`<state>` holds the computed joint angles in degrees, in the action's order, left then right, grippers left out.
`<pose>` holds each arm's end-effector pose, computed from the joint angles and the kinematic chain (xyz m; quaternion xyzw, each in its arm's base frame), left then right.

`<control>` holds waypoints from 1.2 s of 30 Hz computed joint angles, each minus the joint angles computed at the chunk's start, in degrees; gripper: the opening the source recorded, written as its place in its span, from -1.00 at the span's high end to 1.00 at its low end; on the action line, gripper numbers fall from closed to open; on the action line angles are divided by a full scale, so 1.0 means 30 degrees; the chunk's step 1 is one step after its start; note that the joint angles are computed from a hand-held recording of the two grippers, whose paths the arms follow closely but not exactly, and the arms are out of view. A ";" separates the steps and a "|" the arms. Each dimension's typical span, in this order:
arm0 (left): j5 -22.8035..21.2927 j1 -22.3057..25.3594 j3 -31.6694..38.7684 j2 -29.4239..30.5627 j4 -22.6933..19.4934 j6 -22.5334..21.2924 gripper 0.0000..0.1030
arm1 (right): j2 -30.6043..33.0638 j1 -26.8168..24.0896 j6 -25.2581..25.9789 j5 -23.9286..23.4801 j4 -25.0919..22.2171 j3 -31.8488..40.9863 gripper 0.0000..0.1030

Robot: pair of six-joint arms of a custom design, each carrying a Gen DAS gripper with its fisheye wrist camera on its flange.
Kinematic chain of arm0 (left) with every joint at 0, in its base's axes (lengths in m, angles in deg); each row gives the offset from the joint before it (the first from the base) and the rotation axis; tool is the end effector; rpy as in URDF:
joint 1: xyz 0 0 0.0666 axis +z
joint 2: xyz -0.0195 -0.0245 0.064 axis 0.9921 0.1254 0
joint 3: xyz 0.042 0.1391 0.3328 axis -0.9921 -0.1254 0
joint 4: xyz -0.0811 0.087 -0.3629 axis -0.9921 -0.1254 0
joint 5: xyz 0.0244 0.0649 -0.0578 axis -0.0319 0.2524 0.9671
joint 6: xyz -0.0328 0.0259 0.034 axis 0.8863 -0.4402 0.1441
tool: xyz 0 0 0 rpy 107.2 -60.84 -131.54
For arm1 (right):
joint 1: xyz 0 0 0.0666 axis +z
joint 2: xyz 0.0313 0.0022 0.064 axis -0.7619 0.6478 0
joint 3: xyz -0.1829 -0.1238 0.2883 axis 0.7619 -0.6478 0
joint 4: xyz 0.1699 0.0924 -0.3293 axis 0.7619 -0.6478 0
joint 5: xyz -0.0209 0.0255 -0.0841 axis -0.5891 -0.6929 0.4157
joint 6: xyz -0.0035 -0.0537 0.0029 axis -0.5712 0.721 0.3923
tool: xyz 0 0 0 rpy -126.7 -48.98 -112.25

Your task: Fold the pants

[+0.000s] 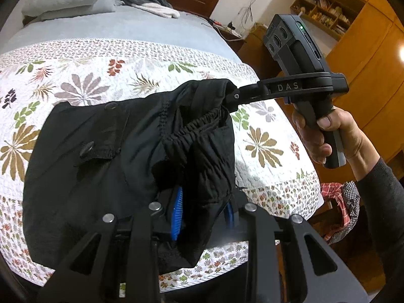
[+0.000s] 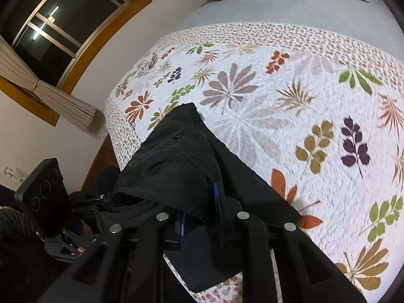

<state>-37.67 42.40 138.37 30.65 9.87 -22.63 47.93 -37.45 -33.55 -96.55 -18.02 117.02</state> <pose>0.3924 -0.3488 0.4232 0.2364 0.8922 -0.2994 0.2418 0.4964 0.1260 0.4394 -0.1193 0.9300 0.2994 0.1769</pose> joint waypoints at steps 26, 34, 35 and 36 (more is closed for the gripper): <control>-0.2331 -0.1960 -0.0038 0.1921 0.0013 -0.1112 0.42 | -0.2562 -0.2378 -0.0163 -0.0898 0.3189 -0.6235 0.63; -0.1397 -0.2218 -0.0912 0.1707 0.1117 -0.2139 -0.30 | -0.5745 -0.3305 -0.3598 -0.0996 0.6656 -0.9420 0.58; -0.1495 -0.2283 -0.1001 0.1691 0.1243 -0.2250 -0.33 | -0.6359 -0.3264 -0.4495 -0.1184 0.7637 -0.9947 0.58; -0.1379 -0.2286 -0.1151 0.1650 0.1454 -0.2275 -0.36 | -0.6717 -0.3076 -0.5044 -0.1364 0.8290 -1.0215 0.57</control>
<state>-41.81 35.54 134.92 35.60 14.23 -29.46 27.78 -46.68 -48.68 -100.64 6.85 86.38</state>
